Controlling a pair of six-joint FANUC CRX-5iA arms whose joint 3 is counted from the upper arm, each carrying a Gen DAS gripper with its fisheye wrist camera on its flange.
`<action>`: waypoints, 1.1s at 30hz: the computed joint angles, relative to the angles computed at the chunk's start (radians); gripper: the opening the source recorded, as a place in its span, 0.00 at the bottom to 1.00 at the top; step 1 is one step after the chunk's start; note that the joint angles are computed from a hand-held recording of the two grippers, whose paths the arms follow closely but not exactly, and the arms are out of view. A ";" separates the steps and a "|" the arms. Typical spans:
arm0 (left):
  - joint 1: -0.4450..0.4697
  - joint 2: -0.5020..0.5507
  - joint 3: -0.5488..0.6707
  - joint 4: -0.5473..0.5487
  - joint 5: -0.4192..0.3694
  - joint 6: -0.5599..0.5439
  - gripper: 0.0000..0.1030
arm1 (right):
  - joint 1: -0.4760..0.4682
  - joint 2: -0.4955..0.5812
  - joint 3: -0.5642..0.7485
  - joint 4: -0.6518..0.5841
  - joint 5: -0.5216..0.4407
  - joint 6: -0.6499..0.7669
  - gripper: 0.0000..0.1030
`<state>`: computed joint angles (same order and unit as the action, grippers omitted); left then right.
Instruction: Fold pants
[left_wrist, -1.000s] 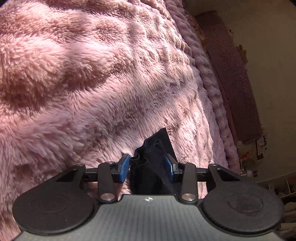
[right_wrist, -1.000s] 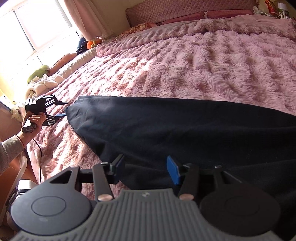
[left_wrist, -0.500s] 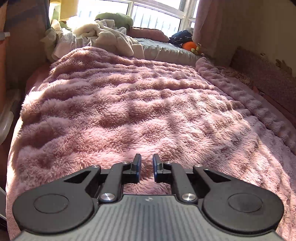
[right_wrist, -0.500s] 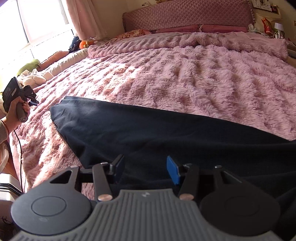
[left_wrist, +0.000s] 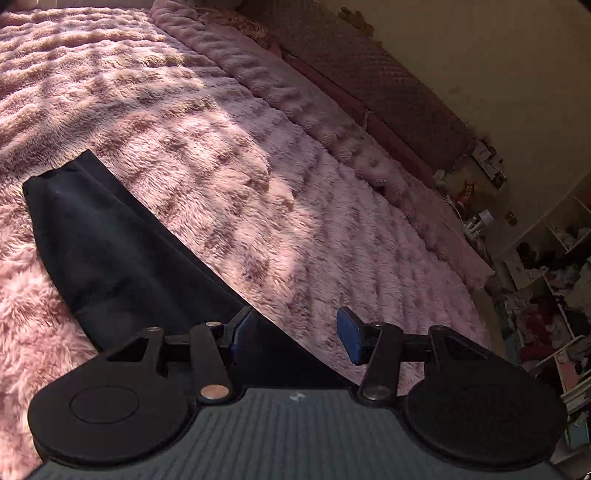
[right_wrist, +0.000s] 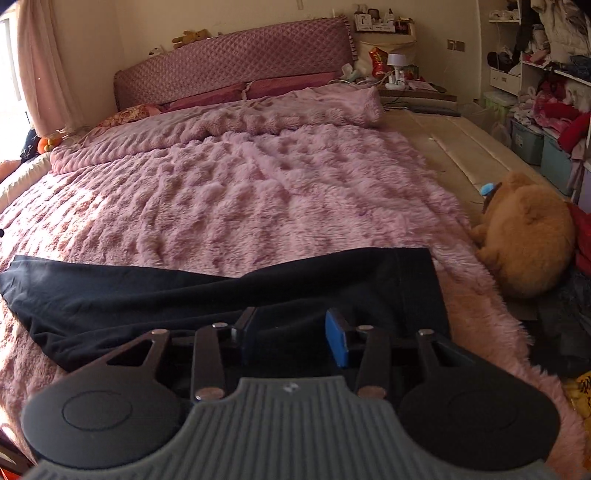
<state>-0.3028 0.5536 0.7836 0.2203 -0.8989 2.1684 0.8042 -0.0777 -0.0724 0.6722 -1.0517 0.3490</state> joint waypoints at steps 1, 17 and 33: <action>-0.014 -0.006 -0.065 0.099 0.055 -0.042 0.56 | -0.023 -0.035 -0.020 -0.034 -0.007 -0.021 0.47; -0.229 -0.044 -0.435 0.462 0.253 -0.062 0.57 | -0.386 -0.246 -0.201 -0.799 0.372 0.068 0.15; -0.228 -0.032 -0.415 0.403 0.262 0.039 0.61 | -0.238 -0.387 -0.336 -0.548 0.342 -0.210 0.09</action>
